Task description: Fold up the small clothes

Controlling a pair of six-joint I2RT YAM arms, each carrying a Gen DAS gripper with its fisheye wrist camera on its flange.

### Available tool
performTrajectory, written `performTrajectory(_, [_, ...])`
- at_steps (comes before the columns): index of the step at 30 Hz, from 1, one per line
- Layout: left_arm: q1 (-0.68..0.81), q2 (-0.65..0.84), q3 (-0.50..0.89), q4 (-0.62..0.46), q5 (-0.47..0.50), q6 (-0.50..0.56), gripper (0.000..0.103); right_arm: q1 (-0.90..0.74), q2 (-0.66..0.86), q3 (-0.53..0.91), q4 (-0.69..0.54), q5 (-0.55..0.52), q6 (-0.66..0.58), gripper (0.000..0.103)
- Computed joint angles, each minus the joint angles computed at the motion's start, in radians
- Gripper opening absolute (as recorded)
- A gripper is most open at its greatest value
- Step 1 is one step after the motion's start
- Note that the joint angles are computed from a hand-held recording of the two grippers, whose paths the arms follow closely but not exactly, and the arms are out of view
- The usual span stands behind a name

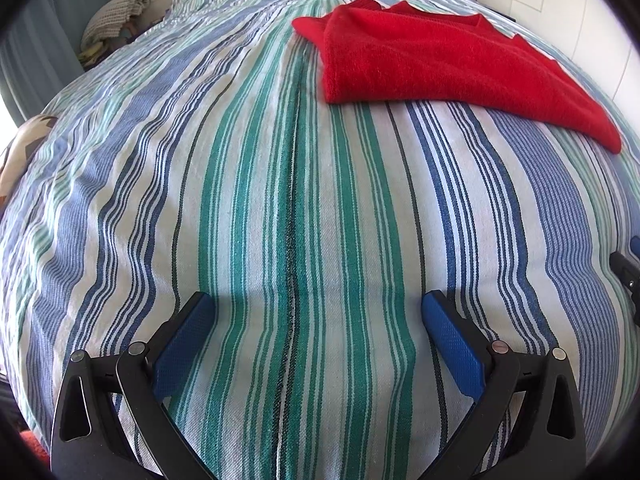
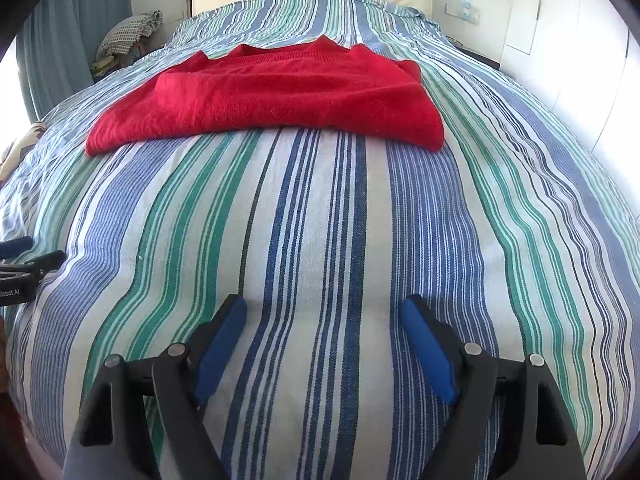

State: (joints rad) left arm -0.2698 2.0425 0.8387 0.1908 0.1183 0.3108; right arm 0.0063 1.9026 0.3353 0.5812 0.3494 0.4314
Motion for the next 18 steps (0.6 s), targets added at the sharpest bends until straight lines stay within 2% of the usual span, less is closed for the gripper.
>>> performTrajectory(4, [0.009, -0.011, 0.01, -0.035, 0.014, 0.02, 0.102, -0.022, -0.028, 0.009, -0.048, -0.037, -0.01, 0.081])
performTrajectory(6, [0.032, -0.029, 0.023, -0.091, 0.051, 0.063, 0.102, -0.08, -0.097, 0.035, -0.165, -0.135, -0.072, 0.084])
performTrajectory(7, [0.048, -0.04, 0.026, -0.117, 0.073, 0.085, 0.102, -0.137, -0.152, 0.055, -0.25, -0.22, -0.128, 0.084])
performTrajectory(9, [0.088, -0.065, 0.008, -0.136, 0.127, 0.134, 0.102, -0.248, -0.251, 0.063, -0.326, -0.341, -0.19, 0.083])
performTrajectory(12, [0.145, -0.086, -0.072, -0.05, 0.209, 0.184, 0.102, -0.429, -0.355, 0.131, -0.419, -0.442, -0.254, 0.084])
performTrajectory(14, [0.164, -0.086, -0.119, 0.023, 0.234, 0.196, 0.102, -0.556, -0.306, 0.274, -0.497, -0.534, -0.274, 0.084])
performTrajectory(18, [0.14, -0.075, -0.107, 0.037, 0.209, 0.159, 0.103, -0.662, -0.094, 0.541, -0.567, -0.646, -0.231, 0.084])
